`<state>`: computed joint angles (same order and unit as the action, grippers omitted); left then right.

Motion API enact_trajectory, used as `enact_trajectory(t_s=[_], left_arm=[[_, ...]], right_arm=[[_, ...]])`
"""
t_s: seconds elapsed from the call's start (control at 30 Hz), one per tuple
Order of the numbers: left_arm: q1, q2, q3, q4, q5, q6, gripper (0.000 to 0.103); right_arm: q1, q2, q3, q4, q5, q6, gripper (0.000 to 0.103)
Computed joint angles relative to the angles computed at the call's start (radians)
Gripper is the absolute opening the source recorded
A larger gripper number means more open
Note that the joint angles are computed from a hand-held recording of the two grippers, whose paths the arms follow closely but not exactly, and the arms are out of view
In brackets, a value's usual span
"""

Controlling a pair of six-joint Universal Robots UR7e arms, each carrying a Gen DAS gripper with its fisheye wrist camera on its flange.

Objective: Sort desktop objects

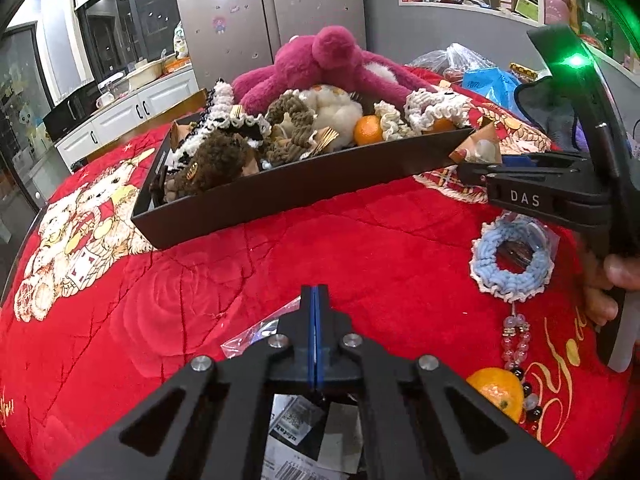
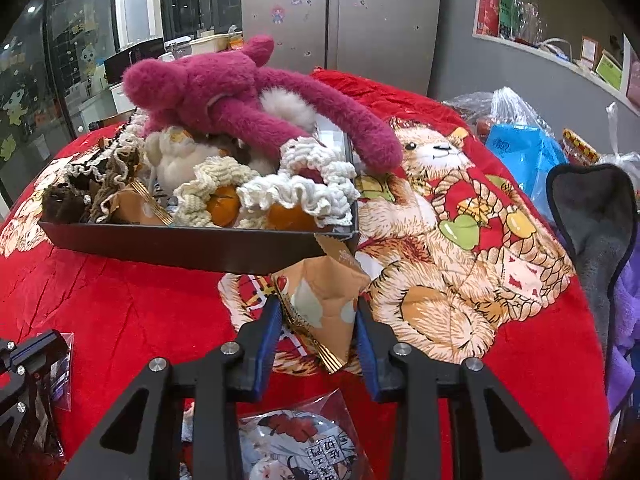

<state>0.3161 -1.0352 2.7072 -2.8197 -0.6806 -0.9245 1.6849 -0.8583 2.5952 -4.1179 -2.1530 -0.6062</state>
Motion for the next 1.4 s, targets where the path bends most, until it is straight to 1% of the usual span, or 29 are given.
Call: enact_trajectory(t_s=[0.1, 0.27, 0.4, 0.57, 0.67, 0.8, 0.83, 0.87, 0.9, 0.93, 0.97, 1.0, 1.03, 1.1, 1.13, 1.23, 1.33, 1.4], left_arm=[[-0.023, -0.013, 0.005, 0.014, 0.004, -0.017, 0.0], [-0.063, -0.051, 0.012, 0.074, 0.029, -0.066, 0.0], [-0.087, -0.088, 0.017, 0.124, 0.043, -0.108, 0.0], [-0.119, -0.141, 0.018, 0.209, 0.055, -0.152, 0.0], [-0.112, -0.148, 0.017, 0.206, 0.044, -0.147, 0.0], [-0.087, -0.125, 0.006, 0.198, 0.026, -0.145, 0.001], [-0.077, -0.12, -0.002, 0.213, 0.019, -0.154, 0.002], [-0.07, -0.116, -0.005, 0.22, 0.01, -0.161, 0.004], [-0.056, -0.114, -0.012, 0.229, -0.008, -0.161, 0.016], [-0.049, -0.111, -0.015, 0.23, -0.018, -0.165, 0.038], [-0.045, -0.11, -0.019, 0.255, -0.025, -0.189, 0.052], [-0.047, -0.111, -0.026, 0.299, -0.024, -0.227, 0.074], [-0.058, -0.114, -0.027, 0.338, -0.018, -0.267, 0.081], [-0.08, -0.12, -0.037, 0.437, -0.017, -0.336, 0.084], [-0.086, -0.121, -0.044, 0.479, -0.024, -0.358, 0.089], [-0.092, -0.122, -0.049, 0.528, -0.052, -0.402, 0.092], [-0.069, -0.1, -0.059, 0.511, -0.078, -0.385, 0.094], [-0.047, -0.1, -0.036, 0.397, -0.107, -0.338, 0.094]], right_arm=[[0.024, 0.013, 0.007, -0.044, 0.003, -0.026, 0.035], [0.062, 0.007, 0.031, -0.083, 0.025, -0.027, 0.035], [0.079, -0.008, 0.04, -0.09, 0.039, -0.026, 0.035], [0.084, -0.05, 0.067, -0.083, 0.077, -0.011, 0.035], [0.095, -0.052, 0.073, -0.094, 0.082, -0.016, 0.035], [0.107, -0.049, 0.077, -0.088, 0.084, -0.018, 0.035], [0.107, -0.047, 0.076, -0.085, 0.082, -0.019, 0.035], [0.108, -0.048, 0.076, -0.082, 0.081, -0.02, 0.035], [0.109, -0.048, 0.077, -0.079, 0.082, -0.019, 0.035], [0.107, -0.049, 0.079, -0.08, 0.085, -0.018, 0.035], [0.106, -0.051, 0.081, -0.077, 0.088, -0.018, 0.035], [0.107, -0.055, 0.083, -0.076, 0.09, -0.018, 0.035], [0.106, -0.057, 0.084, -0.077, 0.093, -0.018, 0.035], [0.101, -0.066, 0.088, -0.07, 0.1, -0.019, 0.035], [0.099, -0.068, 0.089, -0.069, 0.103, -0.018, 0.035], [0.097, -0.082, 0.092, -0.055, 0.105, -0.015, 0.035], [0.099, -0.093, 0.096, -0.045, 0.112, -0.009, 0.035], [0.102, -0.09, 0.097, -0.051, 0.113, -0.012, 0.035]])
